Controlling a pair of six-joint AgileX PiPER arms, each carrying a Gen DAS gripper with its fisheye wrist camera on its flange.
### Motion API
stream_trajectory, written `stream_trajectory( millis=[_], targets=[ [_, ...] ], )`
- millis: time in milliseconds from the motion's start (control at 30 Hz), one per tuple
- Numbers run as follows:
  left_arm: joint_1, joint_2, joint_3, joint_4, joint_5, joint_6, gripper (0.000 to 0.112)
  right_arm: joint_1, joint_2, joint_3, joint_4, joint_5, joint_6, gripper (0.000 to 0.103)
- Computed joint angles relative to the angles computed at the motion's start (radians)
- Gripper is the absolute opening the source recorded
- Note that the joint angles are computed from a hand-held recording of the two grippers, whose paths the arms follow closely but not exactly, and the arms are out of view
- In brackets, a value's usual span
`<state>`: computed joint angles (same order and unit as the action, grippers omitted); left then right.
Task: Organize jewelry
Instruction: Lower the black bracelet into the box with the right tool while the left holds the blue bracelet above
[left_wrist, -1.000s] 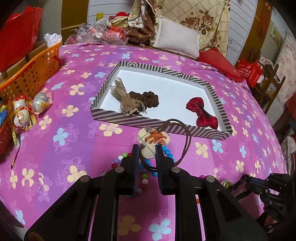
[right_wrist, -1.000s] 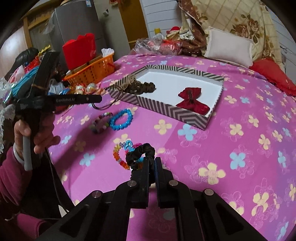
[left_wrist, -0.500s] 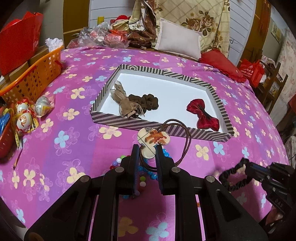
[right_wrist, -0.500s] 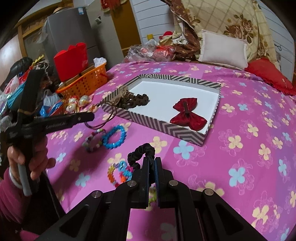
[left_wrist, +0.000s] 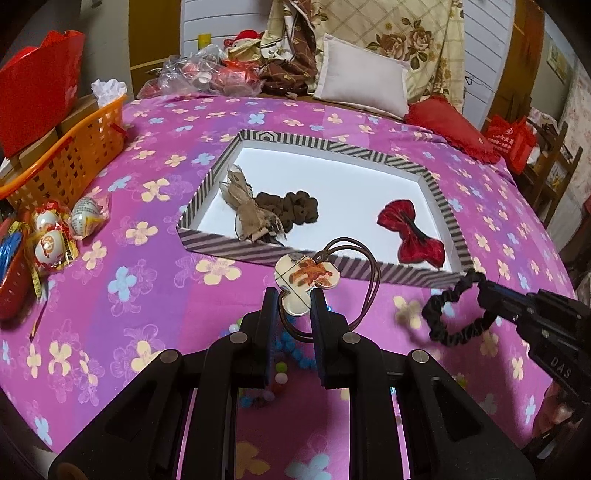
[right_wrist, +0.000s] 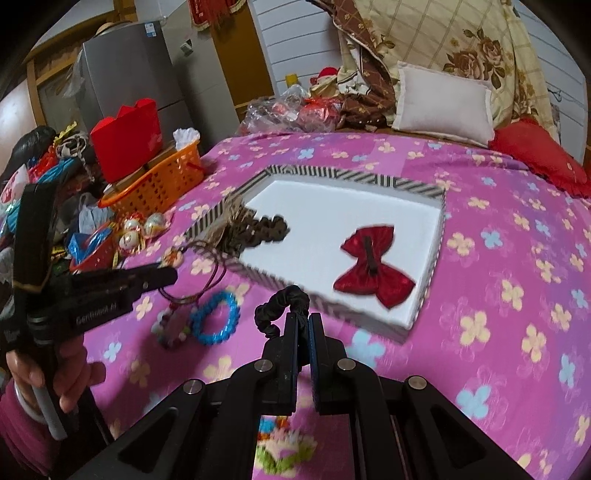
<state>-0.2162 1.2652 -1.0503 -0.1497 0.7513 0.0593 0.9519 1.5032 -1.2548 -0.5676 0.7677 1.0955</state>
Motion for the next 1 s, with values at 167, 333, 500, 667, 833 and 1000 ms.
stream_trajectory(
  millis=[167,333,500,667,833,1000],
  targets=[
    [-0.013,0.043,-0.064,0.055,0.011,-0.066,0.016,-0.055,0.034,-0.077,0.024,0.016,-0.071,0.005],
    [-0.031,0.096,-0.138,0.107,0.024,-0.109,0.016,-0.108,0.070,-0.140,0.050,0.018,-0.129,0.005],
    [-0.038,0.185,-0.265,0.108,0.053,-0.131,0.016,-0.162,0.103,-0.182,0.086,0.002,-0.167,0.005],
    [-0.040,0.267,-0.345,0.082,0.066,-0.145,0.016,-0.212,0.149,-0.215,0.147,-0.027,-0.218,0.005],
    [-0.067,0.329,-0.369,0.112,0.051,-0.184,0.016,-0.237,0.187,-0.223,0.186,-0.045,-0.254,0.005],
    [-0.087,0.365,-0.368,0.152,0.030,-0.212,0.016,-0.260,0.211,-0.213,0.220,-0.070,-0.279,0.005]
  ],
)
